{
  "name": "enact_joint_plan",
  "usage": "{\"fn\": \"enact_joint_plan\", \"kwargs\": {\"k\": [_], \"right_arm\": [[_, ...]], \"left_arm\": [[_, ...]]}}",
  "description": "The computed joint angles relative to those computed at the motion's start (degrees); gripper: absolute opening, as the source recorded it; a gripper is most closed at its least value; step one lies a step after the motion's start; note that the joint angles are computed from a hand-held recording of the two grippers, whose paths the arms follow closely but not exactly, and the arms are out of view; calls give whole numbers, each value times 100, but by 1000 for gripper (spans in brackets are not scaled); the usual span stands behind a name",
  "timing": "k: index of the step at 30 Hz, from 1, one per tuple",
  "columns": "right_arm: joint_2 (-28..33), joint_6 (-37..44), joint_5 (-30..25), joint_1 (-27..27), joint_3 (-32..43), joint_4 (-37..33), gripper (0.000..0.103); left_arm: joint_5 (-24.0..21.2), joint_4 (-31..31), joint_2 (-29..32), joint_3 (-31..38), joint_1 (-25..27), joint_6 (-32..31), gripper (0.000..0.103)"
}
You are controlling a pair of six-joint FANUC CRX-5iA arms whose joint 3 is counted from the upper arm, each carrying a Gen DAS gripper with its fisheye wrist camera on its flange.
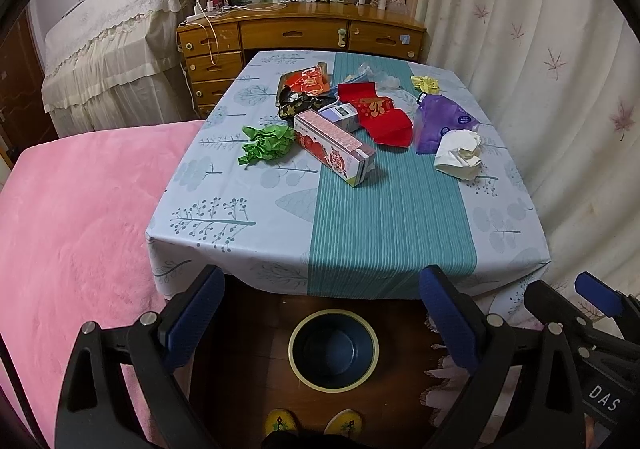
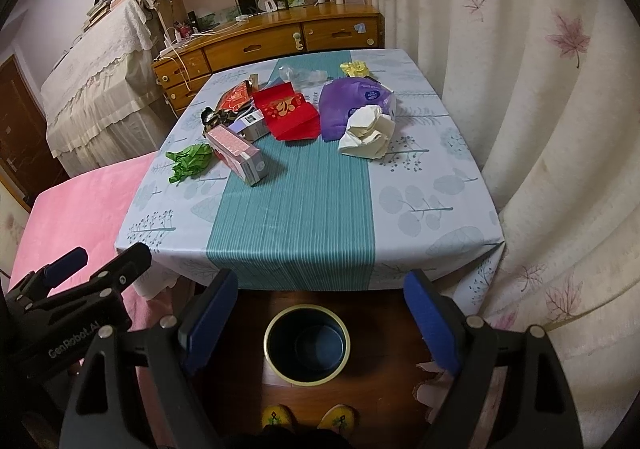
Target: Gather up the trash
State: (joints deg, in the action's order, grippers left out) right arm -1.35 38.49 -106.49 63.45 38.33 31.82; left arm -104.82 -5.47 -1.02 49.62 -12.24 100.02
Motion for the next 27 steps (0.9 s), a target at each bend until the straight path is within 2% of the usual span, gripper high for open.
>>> {"fn": "enact_joint_plan", "kwargs": {"k": [11,27], "right_arm": [[-5,285,169,-206,26,-179,86],[-6,429,374,-301,54,-341,86]], "left_arm": [[-127,-277,103,212,-118,113,97],[77,-150,-84,-21,57,46,97]]}}
